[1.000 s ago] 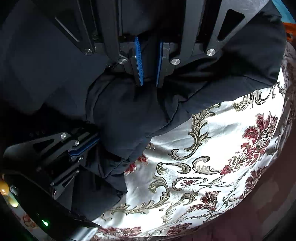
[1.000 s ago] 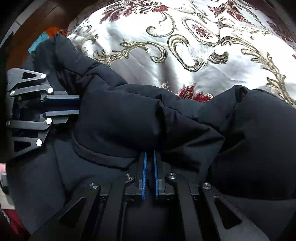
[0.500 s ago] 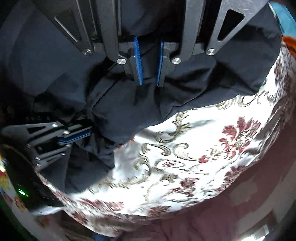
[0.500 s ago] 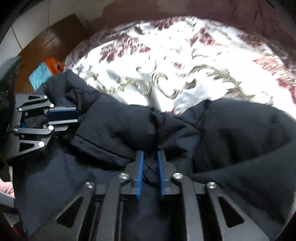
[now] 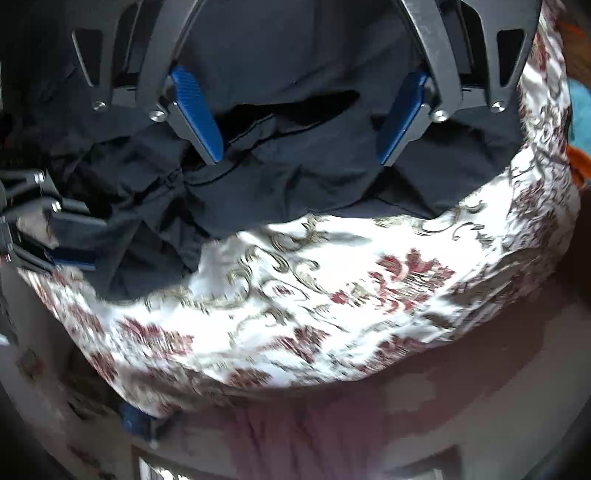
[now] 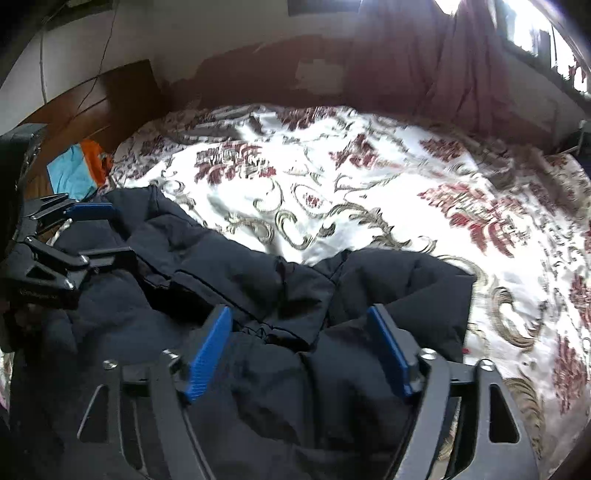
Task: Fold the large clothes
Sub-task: 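Open both grippers to release the folded jacket and pull back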
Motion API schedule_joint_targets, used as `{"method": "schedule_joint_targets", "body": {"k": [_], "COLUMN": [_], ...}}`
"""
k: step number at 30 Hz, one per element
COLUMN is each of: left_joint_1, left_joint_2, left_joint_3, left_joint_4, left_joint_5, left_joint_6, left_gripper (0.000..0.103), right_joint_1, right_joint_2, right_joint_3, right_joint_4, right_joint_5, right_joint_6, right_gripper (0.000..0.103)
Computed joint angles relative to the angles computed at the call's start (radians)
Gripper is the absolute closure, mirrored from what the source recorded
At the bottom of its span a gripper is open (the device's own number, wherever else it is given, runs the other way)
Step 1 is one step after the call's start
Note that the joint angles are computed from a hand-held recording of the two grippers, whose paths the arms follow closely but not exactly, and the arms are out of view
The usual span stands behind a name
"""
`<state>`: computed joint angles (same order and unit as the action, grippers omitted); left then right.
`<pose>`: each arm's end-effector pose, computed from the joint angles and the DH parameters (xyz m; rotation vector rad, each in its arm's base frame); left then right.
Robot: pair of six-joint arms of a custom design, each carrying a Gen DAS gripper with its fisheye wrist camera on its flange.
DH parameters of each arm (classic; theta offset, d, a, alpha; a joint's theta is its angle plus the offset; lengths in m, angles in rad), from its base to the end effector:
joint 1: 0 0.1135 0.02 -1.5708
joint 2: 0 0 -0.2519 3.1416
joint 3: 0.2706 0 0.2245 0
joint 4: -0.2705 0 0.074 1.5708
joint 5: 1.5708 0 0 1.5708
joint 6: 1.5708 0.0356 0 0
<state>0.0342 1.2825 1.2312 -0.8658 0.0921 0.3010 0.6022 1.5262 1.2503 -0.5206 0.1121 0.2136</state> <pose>0.2340 0.0047 0.3170 0.3686 2.4550 0.0276 0.2575 0.1722 0.2858 -0.4054 2.3416 0.2619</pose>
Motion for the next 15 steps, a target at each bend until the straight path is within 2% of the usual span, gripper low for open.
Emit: {"method": "schedule_joint_targets", "body": {"k": [2,7,11,15], "left_joint_1": [0.015,0.053,0.053,0.068], "left_joint_2": [-0.054,-0.163,-0.251,-0.347], "left_joint_3": [-0.006,0.026,0.049,0.087], "left_joint_4": [0.001,-0.057,-0.119,-0.195], "left_joint_5": [0.014,0.047,0.030,0.025], "left_joint_6": [-0.028,-0.082,-0.104,-0.129], "left_gripper": [0.011,0.002,0.001,0.001], "right_joint_1": [0.018,0.075,0.142,0.272], "right_joint_2": [-0.040,-0.166,-0.246,-0.336], "right_joint_3": [-0.009,-0.031,-0.031,-0.024], "right_joint_4": [-0.008,-0.056,-0.111,-0.183], "right_joint_5": [0.032,0.099,0.158,0.281], "right_joint_6": [0.007,0.056,0.112,0.170], "right_gripper": [0.022,0.010,0.006,0.003]}}
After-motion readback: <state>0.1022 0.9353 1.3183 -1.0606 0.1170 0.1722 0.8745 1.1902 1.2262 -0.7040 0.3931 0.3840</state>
